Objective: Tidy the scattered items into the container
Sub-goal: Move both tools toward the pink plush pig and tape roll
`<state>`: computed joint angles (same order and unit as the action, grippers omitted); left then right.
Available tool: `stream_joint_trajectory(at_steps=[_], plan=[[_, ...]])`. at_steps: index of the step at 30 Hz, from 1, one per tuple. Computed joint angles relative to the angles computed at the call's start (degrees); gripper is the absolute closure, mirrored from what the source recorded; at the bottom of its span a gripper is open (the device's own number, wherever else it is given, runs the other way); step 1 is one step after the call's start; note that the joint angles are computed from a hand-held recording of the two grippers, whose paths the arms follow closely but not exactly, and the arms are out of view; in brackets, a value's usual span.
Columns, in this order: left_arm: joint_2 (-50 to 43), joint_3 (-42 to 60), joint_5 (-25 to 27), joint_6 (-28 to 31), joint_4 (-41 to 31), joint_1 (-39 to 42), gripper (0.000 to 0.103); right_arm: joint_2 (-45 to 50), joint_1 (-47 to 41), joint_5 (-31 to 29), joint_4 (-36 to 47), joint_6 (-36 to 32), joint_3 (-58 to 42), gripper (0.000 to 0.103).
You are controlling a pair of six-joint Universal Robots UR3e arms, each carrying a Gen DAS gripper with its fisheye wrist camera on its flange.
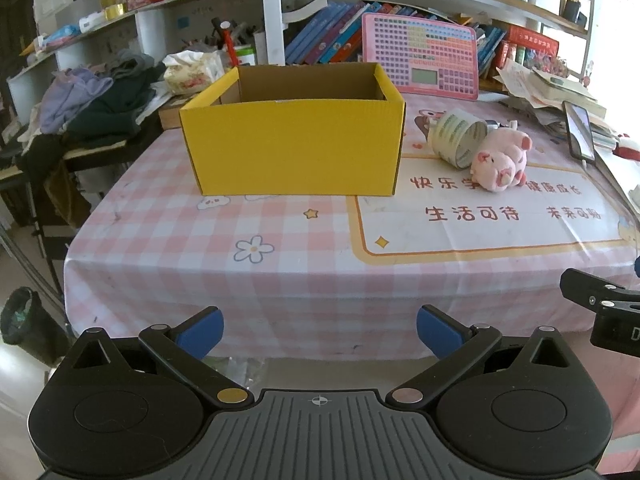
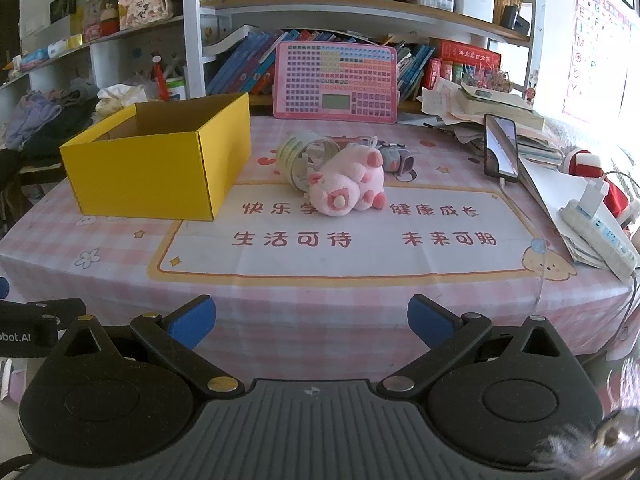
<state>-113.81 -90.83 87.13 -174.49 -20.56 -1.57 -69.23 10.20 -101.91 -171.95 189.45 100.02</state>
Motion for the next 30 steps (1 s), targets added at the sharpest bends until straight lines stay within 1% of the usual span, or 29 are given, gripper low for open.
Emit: stream_joint_trajectory(at_steps=[6,13,17,26,30], plan=[[0.1,-0.1,-0.4,0.3,-0.4,0.6,0.0,0.5,0.0,1.7,1.0,0.4,-0.9,0.0],[-0.2,1.2,-0.9,-0.1,-3.0,1.1,0.0,1.0,0.7,1.2,1.9,-0.3,-2.2,0.0],[0.0,1.1,-2.8,-0.1,-3.4,1.8,0.0,1.5,0.5,1.5,1.9,-0.5,-2.8,0.0],[-1.8,3.5,-1.8,0.3,-3.9,1.3,0.0,4.2,-0.6,3.5,2.6,-0.9,-5.9,0.0],[-2.8,4.7,-1.8,-0.6,-3.9,1.6,0.0,5.5,-1.2,4.2,2.2,-1.1,-7.3,0.0]])
